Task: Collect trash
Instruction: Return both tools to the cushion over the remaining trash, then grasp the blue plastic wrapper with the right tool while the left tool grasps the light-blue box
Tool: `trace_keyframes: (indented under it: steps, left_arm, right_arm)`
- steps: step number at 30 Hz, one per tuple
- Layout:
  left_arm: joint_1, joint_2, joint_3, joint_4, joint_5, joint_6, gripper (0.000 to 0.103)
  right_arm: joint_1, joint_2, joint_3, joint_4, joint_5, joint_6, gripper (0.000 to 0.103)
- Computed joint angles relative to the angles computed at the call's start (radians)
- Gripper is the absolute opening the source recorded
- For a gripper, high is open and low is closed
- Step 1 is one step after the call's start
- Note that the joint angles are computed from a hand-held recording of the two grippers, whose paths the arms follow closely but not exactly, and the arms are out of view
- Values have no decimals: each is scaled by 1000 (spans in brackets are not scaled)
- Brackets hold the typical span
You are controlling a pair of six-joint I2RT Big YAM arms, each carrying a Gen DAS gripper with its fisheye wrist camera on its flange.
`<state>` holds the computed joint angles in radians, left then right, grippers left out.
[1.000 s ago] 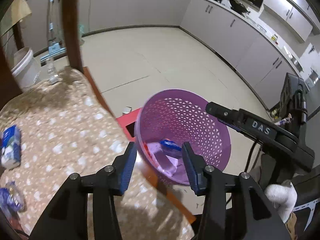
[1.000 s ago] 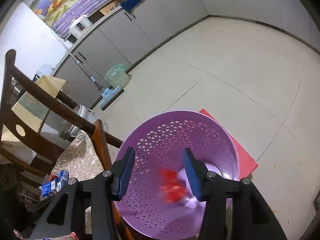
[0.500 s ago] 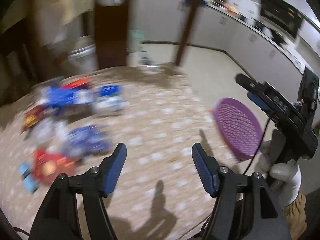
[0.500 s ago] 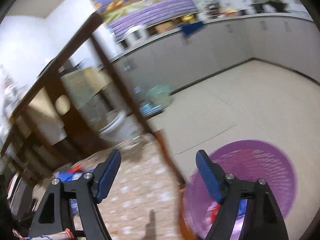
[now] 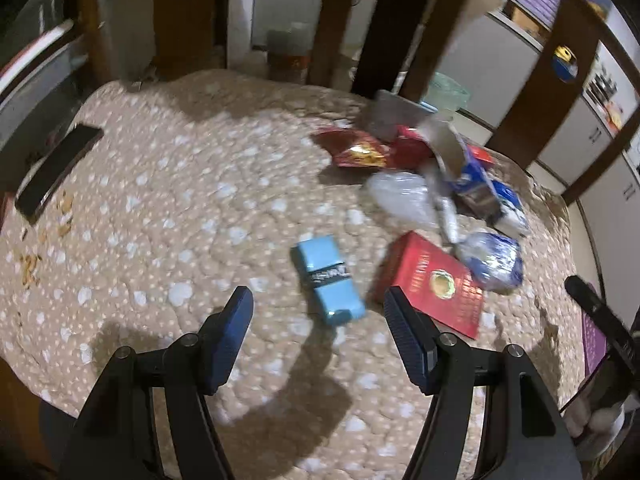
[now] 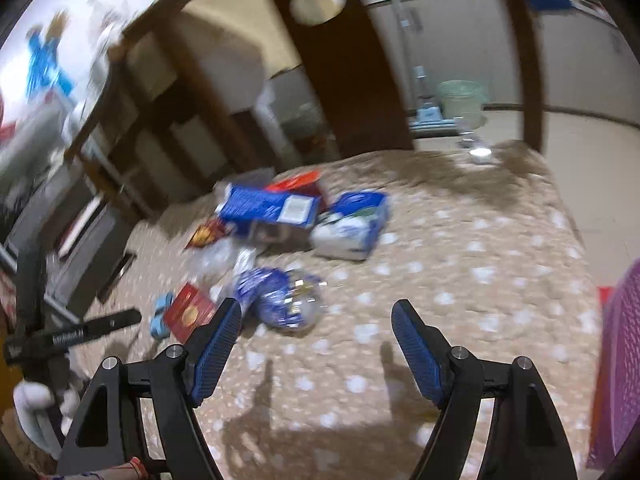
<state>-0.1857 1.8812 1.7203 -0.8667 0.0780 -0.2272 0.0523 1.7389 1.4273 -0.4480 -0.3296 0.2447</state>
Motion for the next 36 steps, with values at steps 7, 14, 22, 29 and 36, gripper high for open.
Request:
trace_keyframes:
  steps: [7,14,22,29,36]
  left_arm:
    - [-1,56,51,-41,33,28,66]
    - [-16,88,80,-57,21,81,25]
    - [-2,73,60,-53,66,88,24]
    - [2,81,66,-44,85,76,24]
    - [10,110,100,-51,110,83,25]
  right_arm:
    - [52,102,130,-64,20,-64,86]
    - [47,200,263,-187,-122,-21,55]
    - [74,187,282,-323,-154,-193,44]
    - [113,173,243,-198,49,-247,84]
    - [127,238,310,-179,26,-195,81]
